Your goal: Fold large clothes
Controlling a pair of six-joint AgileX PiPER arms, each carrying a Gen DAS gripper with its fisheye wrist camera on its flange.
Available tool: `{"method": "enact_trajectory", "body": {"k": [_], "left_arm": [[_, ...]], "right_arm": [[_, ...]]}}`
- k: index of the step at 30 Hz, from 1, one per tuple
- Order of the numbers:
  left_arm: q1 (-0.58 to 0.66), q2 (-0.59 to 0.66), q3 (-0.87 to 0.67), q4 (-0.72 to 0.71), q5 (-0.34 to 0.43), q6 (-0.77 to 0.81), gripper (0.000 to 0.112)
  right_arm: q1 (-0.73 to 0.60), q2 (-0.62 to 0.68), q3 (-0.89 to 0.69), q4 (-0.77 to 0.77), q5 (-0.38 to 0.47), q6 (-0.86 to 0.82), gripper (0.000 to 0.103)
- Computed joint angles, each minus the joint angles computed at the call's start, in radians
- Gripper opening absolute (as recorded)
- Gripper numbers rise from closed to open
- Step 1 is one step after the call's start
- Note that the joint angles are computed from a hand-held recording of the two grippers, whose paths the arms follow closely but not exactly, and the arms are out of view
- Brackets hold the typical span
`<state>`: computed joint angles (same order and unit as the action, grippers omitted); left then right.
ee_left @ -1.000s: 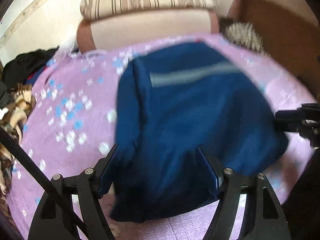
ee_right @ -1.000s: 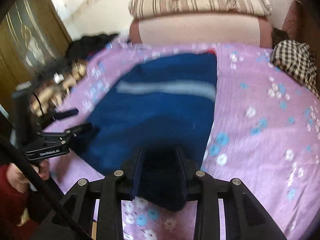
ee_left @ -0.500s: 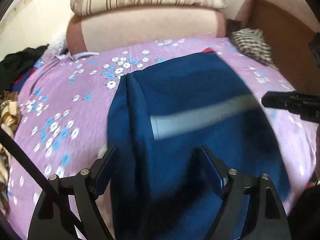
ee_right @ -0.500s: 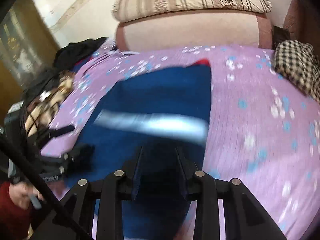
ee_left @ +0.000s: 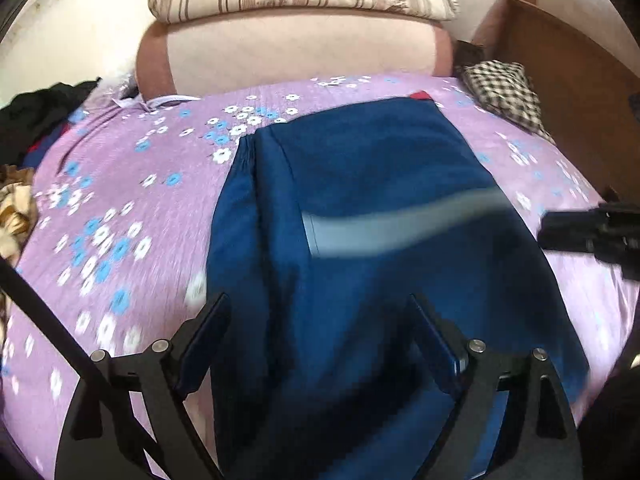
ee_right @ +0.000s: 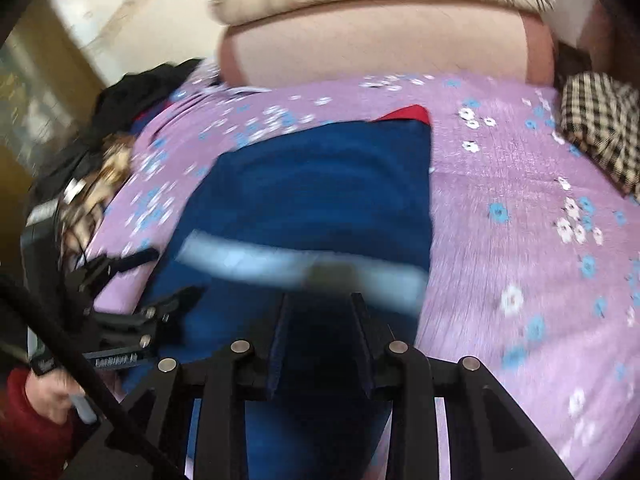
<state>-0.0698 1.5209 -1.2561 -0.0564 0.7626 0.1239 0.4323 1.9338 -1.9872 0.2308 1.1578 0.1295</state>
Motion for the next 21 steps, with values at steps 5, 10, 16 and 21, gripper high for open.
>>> {"method": "enact_trajectory", "body": {"k": [5,10,16,21], "left_arm": [[-0.112,-0.19,0.267,0.264,-0.118,-0.318,0.089],[-0.153,-0.219,0.368,0.392,-0.198,-0.517,0.089],[-0.254,-0.344,0.451,0.604,-0.166,-0.78,0.089],[-0.338,-0.415,0.516,0.739,-0.13,-0.943,0.089]], "right_arm": [[0.181,-0.277,0.408,-0.169,-0.163,0.159,0.034],[0.233,-0.338,0.666,-0.245,-0.387,0.322,0.035],[0.297,-0.411,0.702,-0.382,-0.39,0.51,0.039],[0.385,-0.462,0.729,-0.529,-0.365,0.671,0.043]]}}
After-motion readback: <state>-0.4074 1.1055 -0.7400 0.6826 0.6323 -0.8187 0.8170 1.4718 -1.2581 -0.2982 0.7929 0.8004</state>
